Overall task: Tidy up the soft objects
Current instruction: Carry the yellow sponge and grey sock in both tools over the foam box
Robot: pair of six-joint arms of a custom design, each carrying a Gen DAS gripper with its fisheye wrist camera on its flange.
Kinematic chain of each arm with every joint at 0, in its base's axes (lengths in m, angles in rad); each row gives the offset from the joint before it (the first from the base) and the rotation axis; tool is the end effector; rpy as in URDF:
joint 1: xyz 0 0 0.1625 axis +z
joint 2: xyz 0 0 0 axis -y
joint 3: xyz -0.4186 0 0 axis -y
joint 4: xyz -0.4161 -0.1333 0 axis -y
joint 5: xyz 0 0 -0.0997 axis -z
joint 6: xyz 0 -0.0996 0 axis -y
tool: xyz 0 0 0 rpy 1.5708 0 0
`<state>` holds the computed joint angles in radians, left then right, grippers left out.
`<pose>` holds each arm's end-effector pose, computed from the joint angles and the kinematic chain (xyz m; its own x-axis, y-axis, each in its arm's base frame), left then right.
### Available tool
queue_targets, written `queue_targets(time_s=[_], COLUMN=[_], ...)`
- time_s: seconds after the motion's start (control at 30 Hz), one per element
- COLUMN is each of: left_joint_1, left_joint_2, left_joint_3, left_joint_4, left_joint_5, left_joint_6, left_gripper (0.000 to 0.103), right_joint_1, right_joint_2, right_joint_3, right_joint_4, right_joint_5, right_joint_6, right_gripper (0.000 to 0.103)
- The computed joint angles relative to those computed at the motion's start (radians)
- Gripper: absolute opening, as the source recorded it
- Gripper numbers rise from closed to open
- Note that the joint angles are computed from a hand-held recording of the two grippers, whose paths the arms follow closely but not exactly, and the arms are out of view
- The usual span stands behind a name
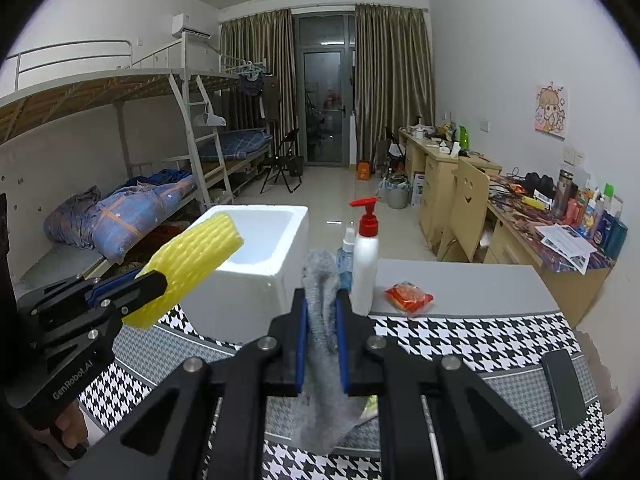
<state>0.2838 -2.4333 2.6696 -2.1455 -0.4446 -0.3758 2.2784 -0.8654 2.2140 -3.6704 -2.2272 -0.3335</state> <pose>-0.1246 -0.2689 0.3301 -0.7120 0.2091 -0.6703 0.6926 0.3664 -0.6214 0.3735 -0.3251 0.0857 -0.6691 -0.3694 0.6449 -0.7347 0.4599 -0.4987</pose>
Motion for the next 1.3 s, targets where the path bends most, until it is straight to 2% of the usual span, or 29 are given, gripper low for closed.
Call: queue_targets(time_s=[0.23, 0.57, 0.73, 1.0, 1.3], left_joint_1=[0.001, 0.077, 0.103, 0.178, 0.259], left_joint_2=[0.069, 0.216, 0.27, 0.382, 0.464], left_joint_3=[-0.011, -0.041, -0.056, -0.1, -0.135], left_joint_4=[-0.105, -0.366, -0.459, -0.652, -0.764], left_joint_5=[0.042, 0.057, 0.071, 0.059, 0.031], left_joint_6=[0.067, 0.227, 0.276, 0.385, 0.443], left_gripper=[0.011, 0.011, 0.011, 0.011, 0.011], right_joint_1=[0.01, 0.014, 0.019, 0.029, 0.023], right_joint_2=[-0.009, -0.006, 0.008, 0.03, 0.072], right_joint_3=[-0.032, -0.073, -0.106, -0.158, -0.242], right_joint_4=[0.031, 0.064, 0.061, 0.088, 0.147], right_joint_5=[0.007, 0.021, 0.02, 0.041, 0.024], right_joint_6=[0.001, -0.02, -0.038, -0.052, -0.047], right_gripper=[0.016, 0.016, 0.016, 0.016, 0.016])
